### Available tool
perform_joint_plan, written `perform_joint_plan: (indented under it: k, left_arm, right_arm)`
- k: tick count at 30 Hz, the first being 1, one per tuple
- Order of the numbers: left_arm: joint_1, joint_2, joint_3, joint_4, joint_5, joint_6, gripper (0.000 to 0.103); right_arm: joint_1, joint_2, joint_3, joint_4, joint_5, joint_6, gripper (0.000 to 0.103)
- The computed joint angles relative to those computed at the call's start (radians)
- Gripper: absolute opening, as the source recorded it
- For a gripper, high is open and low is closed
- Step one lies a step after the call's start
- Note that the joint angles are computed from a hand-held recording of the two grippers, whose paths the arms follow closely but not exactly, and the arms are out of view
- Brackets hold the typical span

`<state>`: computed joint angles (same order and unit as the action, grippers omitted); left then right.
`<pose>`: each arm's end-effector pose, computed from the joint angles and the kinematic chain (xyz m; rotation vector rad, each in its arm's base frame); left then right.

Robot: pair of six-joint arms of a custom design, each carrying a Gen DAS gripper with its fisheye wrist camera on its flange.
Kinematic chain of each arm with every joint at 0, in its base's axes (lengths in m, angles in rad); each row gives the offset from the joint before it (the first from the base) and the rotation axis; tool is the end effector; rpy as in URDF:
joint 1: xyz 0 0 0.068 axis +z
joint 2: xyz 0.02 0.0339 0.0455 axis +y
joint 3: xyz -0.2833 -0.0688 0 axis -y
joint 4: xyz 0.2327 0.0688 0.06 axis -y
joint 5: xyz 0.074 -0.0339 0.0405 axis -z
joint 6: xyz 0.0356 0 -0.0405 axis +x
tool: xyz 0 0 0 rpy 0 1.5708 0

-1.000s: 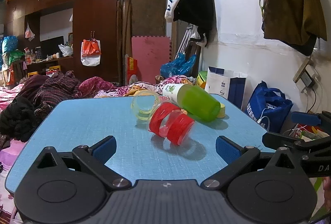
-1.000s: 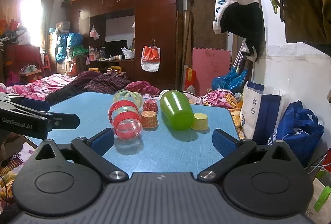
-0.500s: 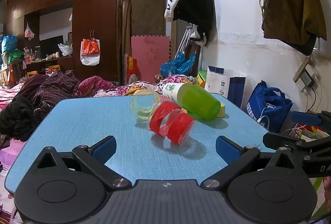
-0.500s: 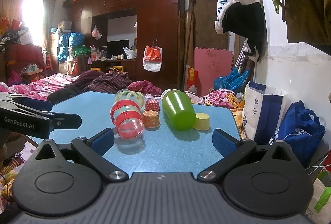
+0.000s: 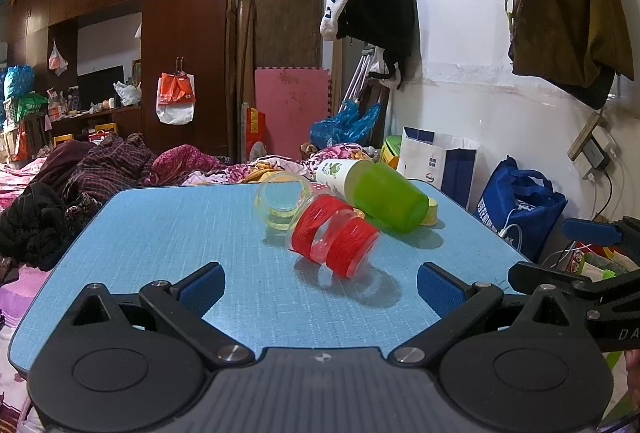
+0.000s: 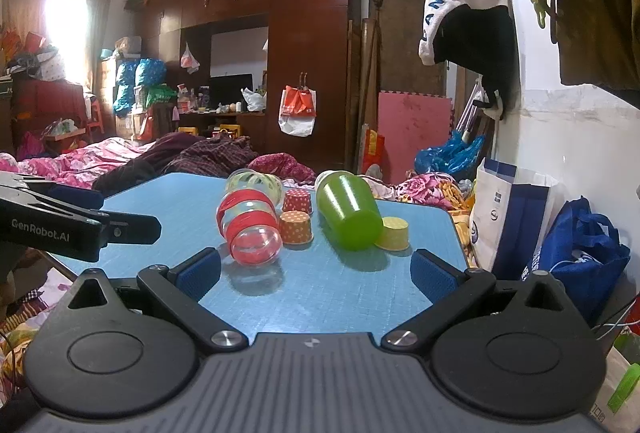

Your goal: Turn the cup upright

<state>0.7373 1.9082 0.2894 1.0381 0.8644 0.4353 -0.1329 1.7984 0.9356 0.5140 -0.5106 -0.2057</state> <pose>0.1986 0.1438 0.0922 0.1801 1.9299 -0.1609 0.3785 -0.0331 0.2158 -0.4055 1.8374 0.2577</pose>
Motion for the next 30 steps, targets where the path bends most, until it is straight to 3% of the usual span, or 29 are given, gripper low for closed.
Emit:
perform_joint_plan:
  k: [30]
  left_arm:
    - [0.004, 0.003, 0.016, -0.023, 0.004, 0.002, 0.103]
  right_arm:
    - [0.001, -0.003, -0.002, -0.012, -0.003, -0.012, 0.102]
